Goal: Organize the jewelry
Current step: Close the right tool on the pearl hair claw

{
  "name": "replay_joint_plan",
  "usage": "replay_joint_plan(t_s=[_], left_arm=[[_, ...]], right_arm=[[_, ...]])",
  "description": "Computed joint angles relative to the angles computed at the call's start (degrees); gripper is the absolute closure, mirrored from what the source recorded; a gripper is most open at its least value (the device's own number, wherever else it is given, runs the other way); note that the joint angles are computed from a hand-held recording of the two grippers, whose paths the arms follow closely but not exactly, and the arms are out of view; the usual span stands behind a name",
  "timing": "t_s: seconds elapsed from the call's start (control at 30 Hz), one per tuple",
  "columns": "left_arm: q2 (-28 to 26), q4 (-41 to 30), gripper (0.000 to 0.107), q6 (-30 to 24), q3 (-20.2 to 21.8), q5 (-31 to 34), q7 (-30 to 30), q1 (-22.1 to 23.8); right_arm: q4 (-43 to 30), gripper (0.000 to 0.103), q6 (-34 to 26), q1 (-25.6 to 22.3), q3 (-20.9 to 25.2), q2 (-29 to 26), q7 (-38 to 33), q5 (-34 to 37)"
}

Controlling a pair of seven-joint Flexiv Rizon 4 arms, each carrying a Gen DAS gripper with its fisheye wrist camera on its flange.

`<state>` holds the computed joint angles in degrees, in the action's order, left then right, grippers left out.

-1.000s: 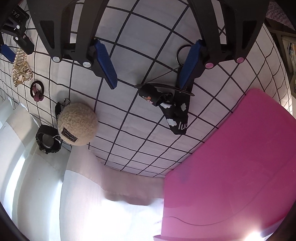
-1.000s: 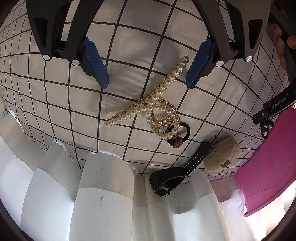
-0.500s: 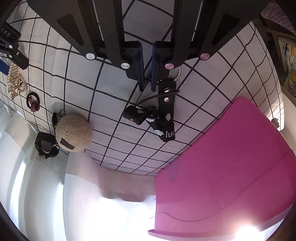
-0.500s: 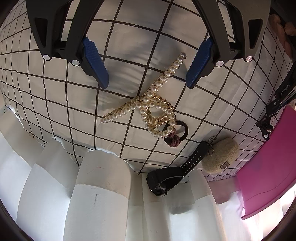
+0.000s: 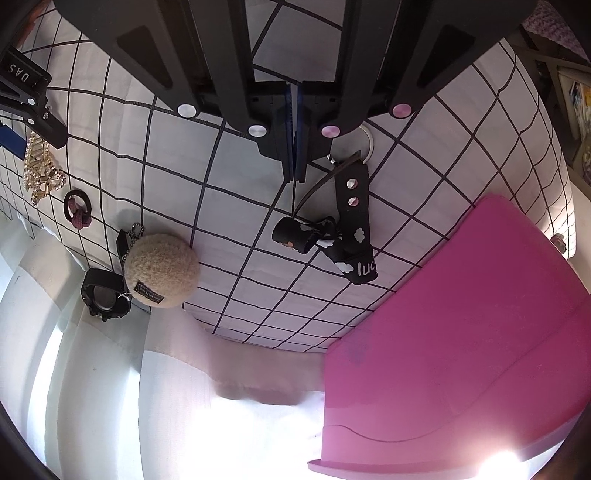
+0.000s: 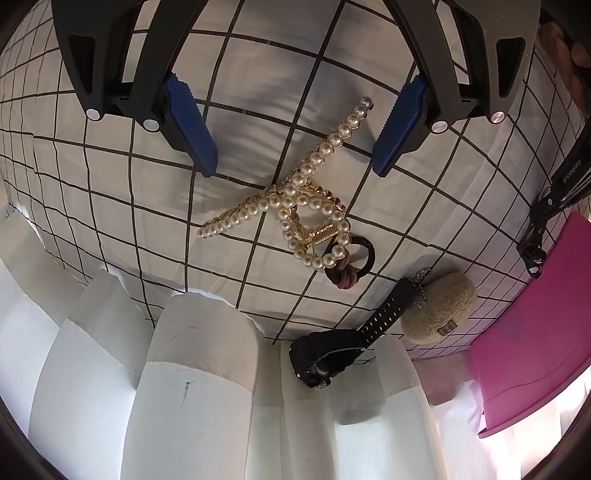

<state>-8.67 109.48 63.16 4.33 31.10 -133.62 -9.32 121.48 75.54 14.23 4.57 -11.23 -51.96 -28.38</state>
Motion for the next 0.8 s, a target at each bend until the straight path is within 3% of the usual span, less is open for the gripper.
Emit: replay_joint_plan(t_s=[0.27,0.57,0.67,0.8], left_arm=[[-1.1,-4.1,0.104,-7.5,-0.4,4.9,-0.1,-1.9],[-1.7,-6.5,0.102,-11.9,-1.0,6.7,-0.1,-2.6],[-2.1,-7.8,0.096,-14.2,-1.0,8.7,-1.1,-3.4],[-1.7,-5.4,0.104,-8.9,-0.9,5.1,0.6,-1.6]], right_arm=[[0.3,0.022,0.8,0.0,-0.2,0.1,-0.7,-0.1],[-0.2,0.022,0.1,-0.4,0.5,0.0,-2.8,1.8],[-0.2,0.022,0.2,-0.4,0.5,-0.1,-3.1,2.0],[-0.1,0.022,0.9,-0.5,0.4,-0.1,-3.4,2.5]])
